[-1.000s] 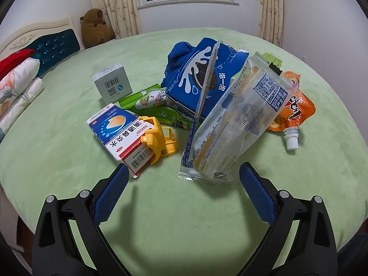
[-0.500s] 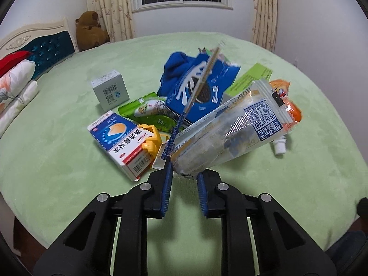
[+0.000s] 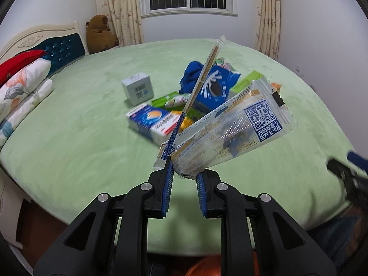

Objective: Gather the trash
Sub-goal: 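Grasp the clear plastic bag with the left tool while the right tool grasps the orange juice pouch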

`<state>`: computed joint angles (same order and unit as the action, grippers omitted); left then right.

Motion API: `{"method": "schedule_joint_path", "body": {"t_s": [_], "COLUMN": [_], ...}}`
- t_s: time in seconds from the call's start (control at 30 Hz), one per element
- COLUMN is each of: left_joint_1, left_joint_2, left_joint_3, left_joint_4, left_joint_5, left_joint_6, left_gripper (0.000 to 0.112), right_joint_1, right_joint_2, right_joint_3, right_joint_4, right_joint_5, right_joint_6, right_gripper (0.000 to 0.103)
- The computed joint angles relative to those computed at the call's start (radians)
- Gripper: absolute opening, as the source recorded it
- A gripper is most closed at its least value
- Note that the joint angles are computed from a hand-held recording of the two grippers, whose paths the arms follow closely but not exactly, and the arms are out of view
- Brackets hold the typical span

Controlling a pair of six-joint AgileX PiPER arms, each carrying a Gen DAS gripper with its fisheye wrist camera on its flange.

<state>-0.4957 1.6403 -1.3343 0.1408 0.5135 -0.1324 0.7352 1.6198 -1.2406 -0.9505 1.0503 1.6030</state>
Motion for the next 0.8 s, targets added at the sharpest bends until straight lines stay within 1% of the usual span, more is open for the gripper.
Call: {"method": "schedule_joint_path", "body": {"t_s": [0.1,0.2,0.27,0.43,0.47,0.53,0.57,0.63,0.67,0.7,0.73,0.77,0.8], "left_joint_1": [0.022,0.030,0.031,0.030,0.031,0.032,0.033,0.035,0.037,0.037,0.039,0.040,0.040], "left_joint_2": [-0.056,-0.103,-0.123,-0.163,-0.164,-0.166,-0.164,-0.160,-0.156,-0.157,-0.153,-0.155,-0.154], "left_joint_3": [0.076,0.153,0.193,0.280,0.291,0.312,0.316,0.322,0.321,0.324,0.321,0.324,0.323], "left_joint_4": [-0.084,-0.126,-0.161,-0.224,-0.234,-0.254,-0.259,-0.265,-0.269,-0.269,-0.266,-0.265,-0.265], "left_joint_5": [-0.008,-0.022,-0.019,-0.015,-0.014,-0.011,-0.008,-0.005,-0.001,0.000,0.001,0.000,-0.001], "left_joint_6": [0.069,0.111,0.144,0.204,0.212,0.230,0.234,0.241,0.245,0.244,0.244,0.242,0.243], "left_gripper": [0.019,0.019,0.019,0.019,0.019,0.019,0.019,0.019,0.019,0.019,0.019,0.019,0.019], "right_joint_1": [-0.035,-0.106,-0.152,-0.270,-0.293,-0.332,-0.351,-0.391,-0.411,-0.428,-0.437,-0.444,-0.451], "right_joint_2": [0.037,0.075,0.112,0.266,0.310,0.399,0.432,0.510,0.541,0.578,0.590,0.591,0.595], "right_joint_3": [-0.057,-0.138,-0.207,-0.459,-0.528,-0.670,-0.726,-0.855,-0.906,-0.964,-0.981,-0.976,-0.978], "right_joint_4": [0.016,0.085,0.135,0.305,0.339,0.402,0.437,0.530,0.577,0.615,0.638,0.658,0.676], "right_joint_5": [-0.021,-0.092,-0.118,-0.117,-0.098,-0.052,-0.030,0.019,0.034,0.058,0.064,0.049,0.039], "right_joint_6": [-0.060,-0.162,-0.229,-0.427,-0.464,-0.541,-0.578,-0.647,-0.674,-0.699,-0.707,-0.712,-0.724], "right_gripper": [0.089,0.089,0.089,0.088,0.086,0.075,0.074,0.063,0.061,0.056,0.051,0.049,0.040]}}
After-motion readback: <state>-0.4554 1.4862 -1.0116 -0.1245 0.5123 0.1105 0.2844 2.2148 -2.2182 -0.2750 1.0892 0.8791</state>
